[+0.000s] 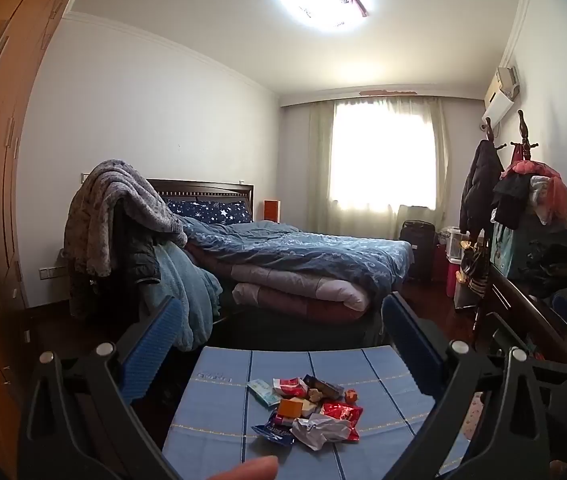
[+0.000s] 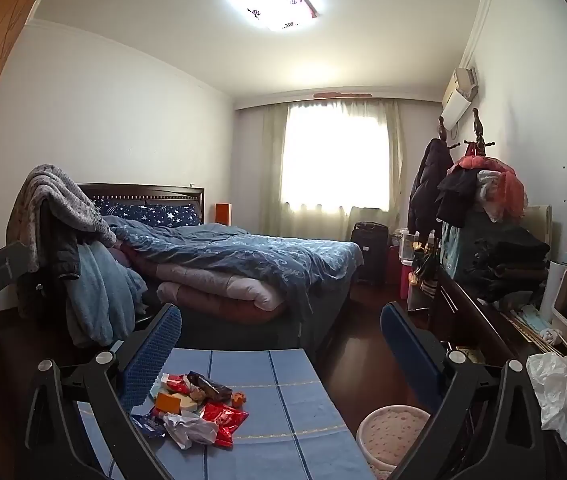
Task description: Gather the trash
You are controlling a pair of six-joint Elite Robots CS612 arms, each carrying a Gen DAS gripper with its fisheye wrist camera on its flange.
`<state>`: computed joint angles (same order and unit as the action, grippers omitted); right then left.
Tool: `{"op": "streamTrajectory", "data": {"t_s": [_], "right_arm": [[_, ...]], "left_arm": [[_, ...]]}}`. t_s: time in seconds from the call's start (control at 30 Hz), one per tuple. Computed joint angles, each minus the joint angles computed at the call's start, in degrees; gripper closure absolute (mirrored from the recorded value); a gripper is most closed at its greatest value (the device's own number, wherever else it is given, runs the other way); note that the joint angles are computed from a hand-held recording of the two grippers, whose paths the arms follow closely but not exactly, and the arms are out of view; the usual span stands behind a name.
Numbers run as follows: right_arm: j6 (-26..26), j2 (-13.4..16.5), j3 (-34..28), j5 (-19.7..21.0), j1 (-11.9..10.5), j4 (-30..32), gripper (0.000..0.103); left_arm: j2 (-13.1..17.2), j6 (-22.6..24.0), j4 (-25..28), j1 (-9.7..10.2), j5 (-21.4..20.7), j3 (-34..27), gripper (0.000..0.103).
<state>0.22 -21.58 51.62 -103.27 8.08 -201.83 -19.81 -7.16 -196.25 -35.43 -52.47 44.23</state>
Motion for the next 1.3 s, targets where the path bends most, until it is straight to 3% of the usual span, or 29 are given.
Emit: {"op": "streamTrajectory", "data": {"t_s": [0.53, 1.3], "right_arm": [[0.06, -1.25, 2.27, -0.50, -0.62, -3.14, 0.004], [-0.38, -0.83, 1.48, -1.06, -0.19, -2.42, 0.004]], "left_arm": [[-0.55, -0.10, -0.35, 0.23, 0.12, 0.89, 0.003], [-0.74, -0.03, -0.46, 0.07, 0.55, 1.28, 0.003]]}}
